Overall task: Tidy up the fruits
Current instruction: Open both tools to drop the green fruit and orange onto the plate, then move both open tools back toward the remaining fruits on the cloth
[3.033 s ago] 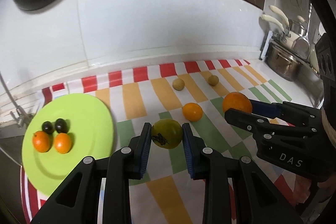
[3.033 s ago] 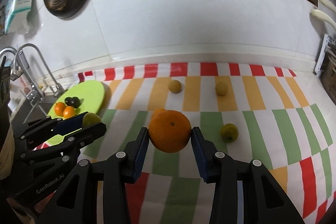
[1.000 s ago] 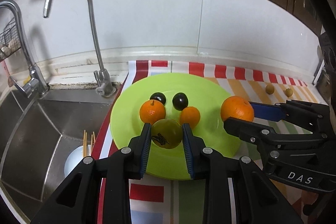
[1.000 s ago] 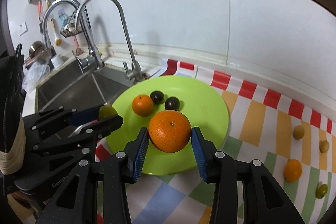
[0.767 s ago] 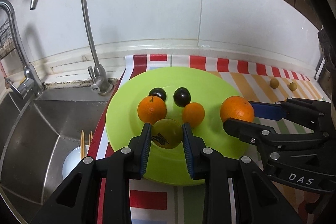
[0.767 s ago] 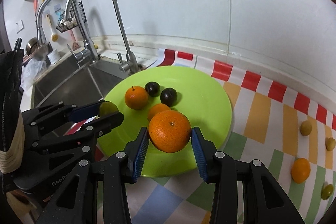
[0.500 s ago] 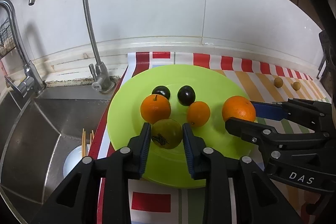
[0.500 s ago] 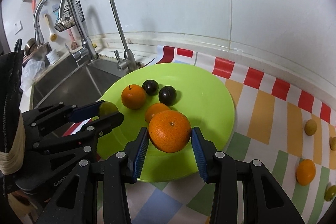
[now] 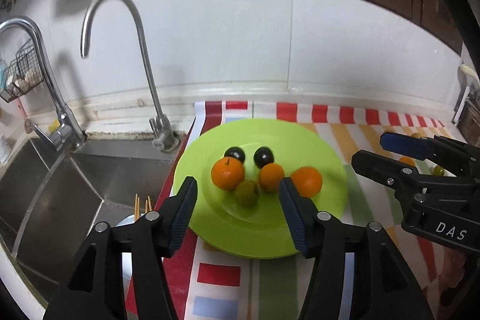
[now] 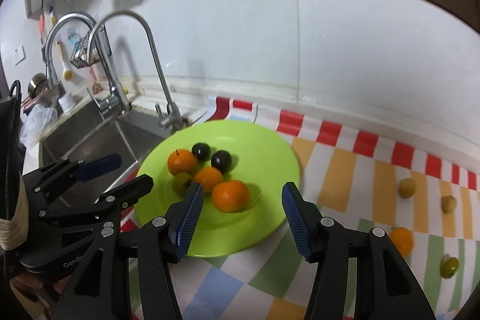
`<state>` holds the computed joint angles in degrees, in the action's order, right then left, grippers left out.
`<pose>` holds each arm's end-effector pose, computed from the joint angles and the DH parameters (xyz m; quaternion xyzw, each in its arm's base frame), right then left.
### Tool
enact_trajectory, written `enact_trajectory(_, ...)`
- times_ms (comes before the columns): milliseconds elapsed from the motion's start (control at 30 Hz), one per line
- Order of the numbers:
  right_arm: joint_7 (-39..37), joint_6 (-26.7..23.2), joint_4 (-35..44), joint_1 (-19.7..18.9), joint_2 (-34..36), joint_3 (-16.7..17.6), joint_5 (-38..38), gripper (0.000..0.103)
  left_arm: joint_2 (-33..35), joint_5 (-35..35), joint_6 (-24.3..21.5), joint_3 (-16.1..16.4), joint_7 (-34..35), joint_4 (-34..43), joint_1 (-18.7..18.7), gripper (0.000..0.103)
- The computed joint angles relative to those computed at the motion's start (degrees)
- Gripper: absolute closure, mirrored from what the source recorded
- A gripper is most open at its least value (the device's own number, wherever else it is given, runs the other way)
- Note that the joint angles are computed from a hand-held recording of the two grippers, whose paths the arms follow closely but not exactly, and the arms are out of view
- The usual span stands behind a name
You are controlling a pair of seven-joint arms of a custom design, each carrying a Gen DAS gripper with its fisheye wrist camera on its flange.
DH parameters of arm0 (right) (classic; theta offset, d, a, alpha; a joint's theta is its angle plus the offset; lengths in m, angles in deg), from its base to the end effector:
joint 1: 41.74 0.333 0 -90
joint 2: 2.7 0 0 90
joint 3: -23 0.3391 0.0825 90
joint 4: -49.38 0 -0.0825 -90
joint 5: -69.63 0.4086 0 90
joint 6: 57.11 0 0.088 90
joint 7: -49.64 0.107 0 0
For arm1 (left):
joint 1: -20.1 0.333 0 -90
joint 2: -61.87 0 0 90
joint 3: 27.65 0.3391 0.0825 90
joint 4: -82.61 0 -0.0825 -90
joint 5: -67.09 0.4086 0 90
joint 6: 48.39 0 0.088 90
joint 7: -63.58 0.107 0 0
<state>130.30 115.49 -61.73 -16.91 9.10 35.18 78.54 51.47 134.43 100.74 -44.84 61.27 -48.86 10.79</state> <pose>0.5520 0.3894 0.4949 -0.8093 0.4067 -0.1656 0.3901 0.4682 -0.2603 0.4719 -0.6974 0.5560 -0.2835 0.3522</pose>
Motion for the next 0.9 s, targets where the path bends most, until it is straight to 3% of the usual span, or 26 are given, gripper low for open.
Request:
enact_trajectory(200,6.8,2.6,-4.9,2.0,-5.1,-3.5,-4.6,0.038,-2.1,0.2,-2.5,-1.6,-0.4,0.5,-0.9,0.025)
enact_trajectory(500,18.3,2.8,-10.4,0.6,-11.4,-5.2,-13.5,0.031,-3.0,1.9,-5.7,-3.8,-1.8,2.1,-2.6,0.014)
enact_trajectory(633,28.6,4.0,-12.7,-2.3,-14.2,-4.6,-23.4,0.025,-2.8,4.1,-5.8,-4.4,-3.0,3.3,-3.5,0.011)
enact_trajectory(900,44.7,4.6,-16.7,-11.9,-19.7,0.1,-38.4,0.025,0.6,9.0,-4.9,-4.4,-3.4,7.7,-5.5,0.01)
